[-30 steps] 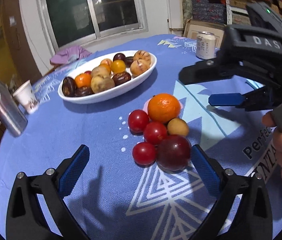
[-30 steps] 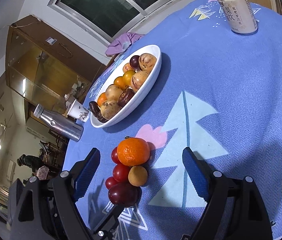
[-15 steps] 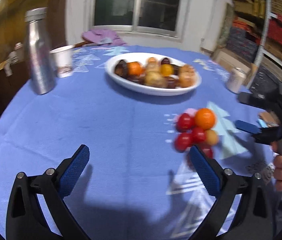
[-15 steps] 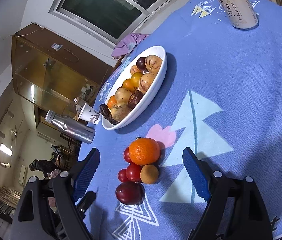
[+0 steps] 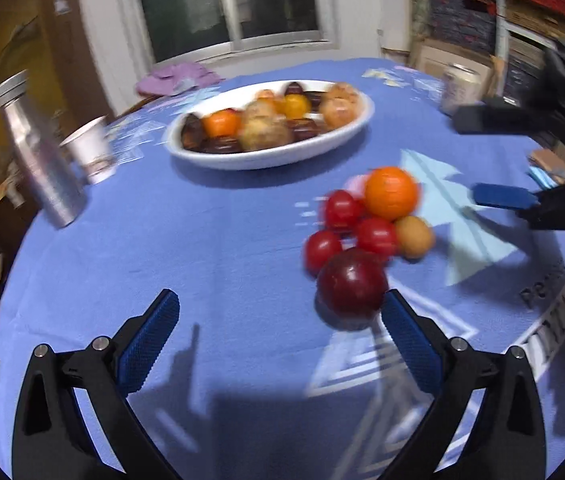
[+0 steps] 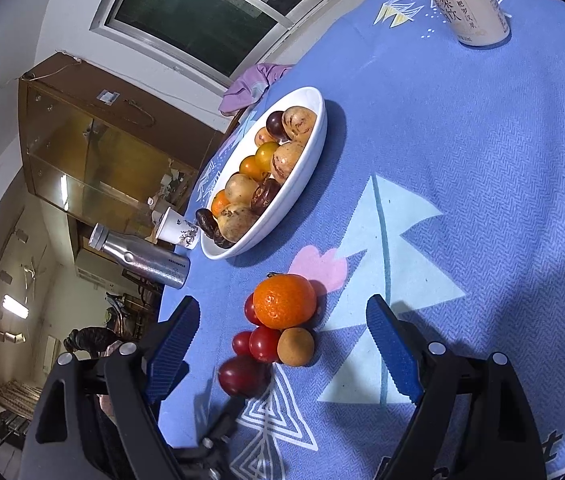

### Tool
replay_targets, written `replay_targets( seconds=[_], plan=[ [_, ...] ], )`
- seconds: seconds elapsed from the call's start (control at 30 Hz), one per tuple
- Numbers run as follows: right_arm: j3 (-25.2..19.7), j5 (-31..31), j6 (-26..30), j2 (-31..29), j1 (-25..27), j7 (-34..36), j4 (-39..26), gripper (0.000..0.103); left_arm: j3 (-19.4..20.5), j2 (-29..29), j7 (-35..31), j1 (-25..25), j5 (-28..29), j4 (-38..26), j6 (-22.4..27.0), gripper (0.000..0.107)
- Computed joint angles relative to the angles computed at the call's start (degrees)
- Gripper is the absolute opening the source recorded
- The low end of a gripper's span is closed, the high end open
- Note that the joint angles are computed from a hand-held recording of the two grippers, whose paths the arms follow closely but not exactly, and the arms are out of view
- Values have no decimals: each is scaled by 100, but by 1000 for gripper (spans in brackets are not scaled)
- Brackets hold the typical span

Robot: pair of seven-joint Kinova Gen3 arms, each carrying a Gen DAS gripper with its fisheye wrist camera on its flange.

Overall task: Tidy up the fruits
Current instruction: 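Grasp a dark red plum with the left gripper, then grasp a red cherry tomato with the right gripper while the left holds the plum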

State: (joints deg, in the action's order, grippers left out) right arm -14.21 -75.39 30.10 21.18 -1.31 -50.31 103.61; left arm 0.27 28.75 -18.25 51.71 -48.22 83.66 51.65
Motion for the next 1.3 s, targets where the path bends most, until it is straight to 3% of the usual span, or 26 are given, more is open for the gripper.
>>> replay_targets(
  seconds=[0.07, 0.2, 0.33, 0.43, 0.6, 0.63, 0.7, 0.8, 1.1, 1.13, 1.2, 1.3],
  plan=[
    [-2, -2, 15, -1, 1, 12, -2, 86, -209, -152, 393, 106, -113, 274, 163, 99],
    [0, 3, 17, -12, -15, 66, -4, 86, -100, -639, 1097, -260, -108, 907, -322, 99],
    [14, 41, -2, -11, -33, 26, -3, 86, 202, -506, 669, -498, -138, 750, -360, 99],
    [7, 44, -7, -7, -23, 5, 4, 86, 111, -307, 435, -352, -200, 543, -112, 99],
    [5, 171, -5, 4, -46, -39, -21, 86, 58, -640, 949, -580, -122, 1040, -733, 97],
    [5, 207, -11, 8, -53, -67, -30, 86, 66, -678, 996, -635, -93, 1097, -825, 95],
    [-6, 262, -26, 20, -54, -113, -46, 86, 109, -746, 974, -805, 49, 1187, -1028, 74],
    [-48, 286, -49, 23, -32, -127, -47, 86, 180, -752, 728, -1052, 346, 1216, -1313, 58],
    [-81, 705, -153, 58, -129, -454, -123, 86, -3, -576, 513, -998, 439, 997, -1367, 58],
    [-108, 735, -173, 60, -121, -481, -132, 86, 35, -554, 365, -1081, 545, 964, -1429, 57],
    [-151, 796, -250, 46, -111, -516, -122, 86, 70, -568, 100, -1203, 731, 998, -1658, 44],
    [-205, 931, -317, 45, -110, -581, -137, 86, -51, -518, -41, -1058, 743, 914, -1612, 40]
  ],
)
